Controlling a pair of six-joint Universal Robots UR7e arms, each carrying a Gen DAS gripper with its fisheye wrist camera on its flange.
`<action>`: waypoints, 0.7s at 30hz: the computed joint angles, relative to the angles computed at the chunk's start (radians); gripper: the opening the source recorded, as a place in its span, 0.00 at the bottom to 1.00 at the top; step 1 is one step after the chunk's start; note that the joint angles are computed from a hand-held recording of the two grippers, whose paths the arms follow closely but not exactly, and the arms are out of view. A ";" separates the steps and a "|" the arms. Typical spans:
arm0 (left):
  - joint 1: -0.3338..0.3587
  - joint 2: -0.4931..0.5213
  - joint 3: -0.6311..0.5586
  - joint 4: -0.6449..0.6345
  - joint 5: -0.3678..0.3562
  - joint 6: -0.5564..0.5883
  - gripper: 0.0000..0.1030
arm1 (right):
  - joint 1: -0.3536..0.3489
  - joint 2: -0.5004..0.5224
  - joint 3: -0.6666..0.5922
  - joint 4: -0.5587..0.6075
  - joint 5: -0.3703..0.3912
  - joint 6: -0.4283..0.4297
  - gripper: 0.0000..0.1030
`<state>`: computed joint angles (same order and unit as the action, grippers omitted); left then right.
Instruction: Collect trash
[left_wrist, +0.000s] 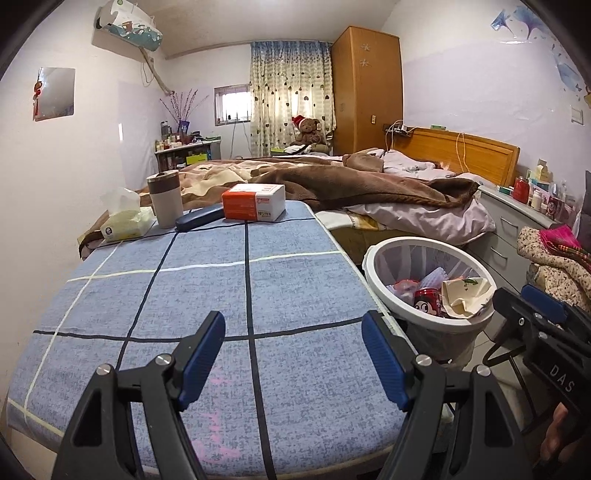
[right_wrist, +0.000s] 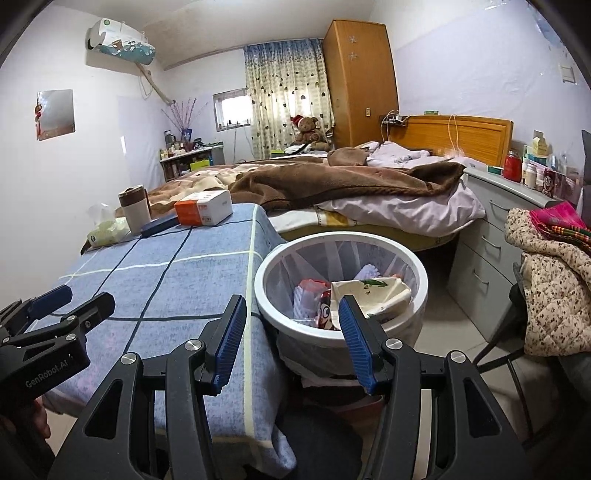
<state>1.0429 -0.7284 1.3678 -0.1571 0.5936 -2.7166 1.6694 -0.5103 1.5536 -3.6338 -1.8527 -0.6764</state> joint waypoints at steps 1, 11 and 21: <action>0.000 0.000 -0.001 0.004 -0.003 -0.003 0.76 | 0.001 0.000 0.002 -0.002 0.001 -0.002 0.52; -0.001 -0.003 0.001 0.004 -0.002 -0.006 0.76 | 0.004 0.000 0.007 -0.014 -0.001 -0.006 0.52; 0.001 -0.002 -0.003 0.011 -0.003 -0.013 0.76 | 0.008 0.000 0.012 -0.022 -0.003 -0.008 0.52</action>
